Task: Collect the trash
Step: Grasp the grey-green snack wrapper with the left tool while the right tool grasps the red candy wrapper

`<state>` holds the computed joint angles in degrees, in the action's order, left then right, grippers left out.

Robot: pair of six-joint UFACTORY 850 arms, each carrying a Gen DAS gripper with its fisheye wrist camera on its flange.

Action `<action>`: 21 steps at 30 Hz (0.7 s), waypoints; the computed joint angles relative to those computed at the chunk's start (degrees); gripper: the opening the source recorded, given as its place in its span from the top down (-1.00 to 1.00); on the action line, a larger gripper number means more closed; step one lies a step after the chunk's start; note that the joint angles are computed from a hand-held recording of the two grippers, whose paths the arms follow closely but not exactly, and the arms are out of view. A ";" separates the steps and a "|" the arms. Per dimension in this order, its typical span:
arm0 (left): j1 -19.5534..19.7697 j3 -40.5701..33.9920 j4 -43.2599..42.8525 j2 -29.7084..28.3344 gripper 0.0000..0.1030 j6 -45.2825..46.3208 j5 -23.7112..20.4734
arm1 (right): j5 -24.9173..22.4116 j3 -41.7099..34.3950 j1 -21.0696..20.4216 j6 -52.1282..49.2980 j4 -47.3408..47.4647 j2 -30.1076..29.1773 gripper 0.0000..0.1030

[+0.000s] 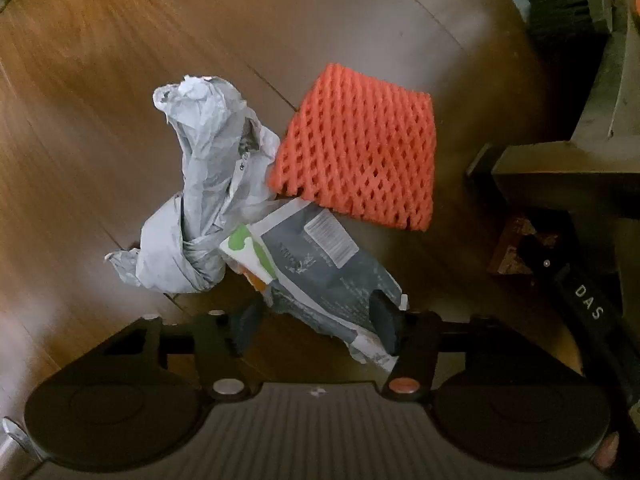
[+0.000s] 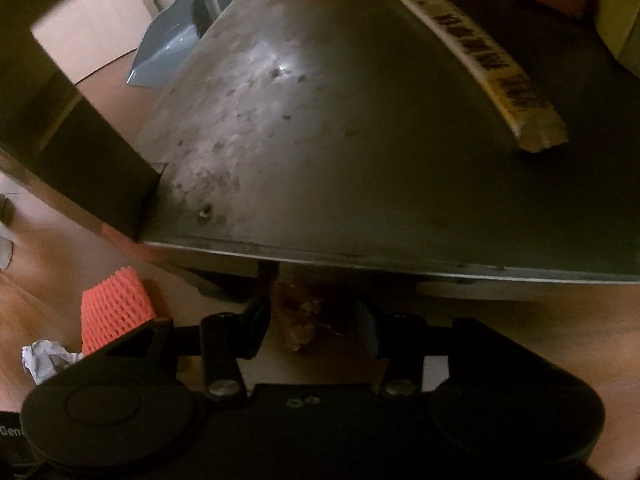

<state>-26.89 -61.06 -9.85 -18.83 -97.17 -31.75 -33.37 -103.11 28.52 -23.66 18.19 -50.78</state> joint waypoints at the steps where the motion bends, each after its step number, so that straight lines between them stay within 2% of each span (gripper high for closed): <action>1: 0.04 0.15 -0.55 -0.16 0.06 0.38 0.54 | -0.03 -0.07 0.23 0.03 -0.14 -0.30 0.11; 5: -0.15 0.17 -1.51 -0.48 0.39 0.92 1.23 | -0.23 -0.17 0.64 -1.53 -0.96 -0.77 0.13; 7: -0.46 0.20 -1.50 -0.60 0.46 0.76 1.60 | -0.29 -0.43 0.77 -1.74 -1.41 -1.14 0.14; 8: -0.57 0.34 -1.35 -0.53 0.55 0.52 1.93 | -0.68 -0.76 0.87 -1.74 -2.01 -1.38 0.15; 9: -0.63 0.50 -1.47 -0.46 0.63 0.67 2.34 | -1.27 -1.26 1.03 -1.16 -3.57 -1.65 0.20; 10: -0.73 0.68 -1.86 -0.55 0.72 1.38 2.88 | -1.85 -1.66 1.20 -0.52 -5.18 -1.88 0.44; 14: -1.17 -0.76 -1.65 -1.86 0.78 3.32 1.49 | -2.64 -1.94 1.12 -0.93 -5.17 -2.20 0.58; 21: -2.45 -2.94 -3.19 -3.55 0.84 7.70 0.89 | -6.15 -0.34 -0.21 -4.70 -4.23 0.02 0.61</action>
<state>-29.34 -64.01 -13.04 -22.37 -89.47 -30.86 -39.52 -103.45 28.31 -28.37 13.97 -50.76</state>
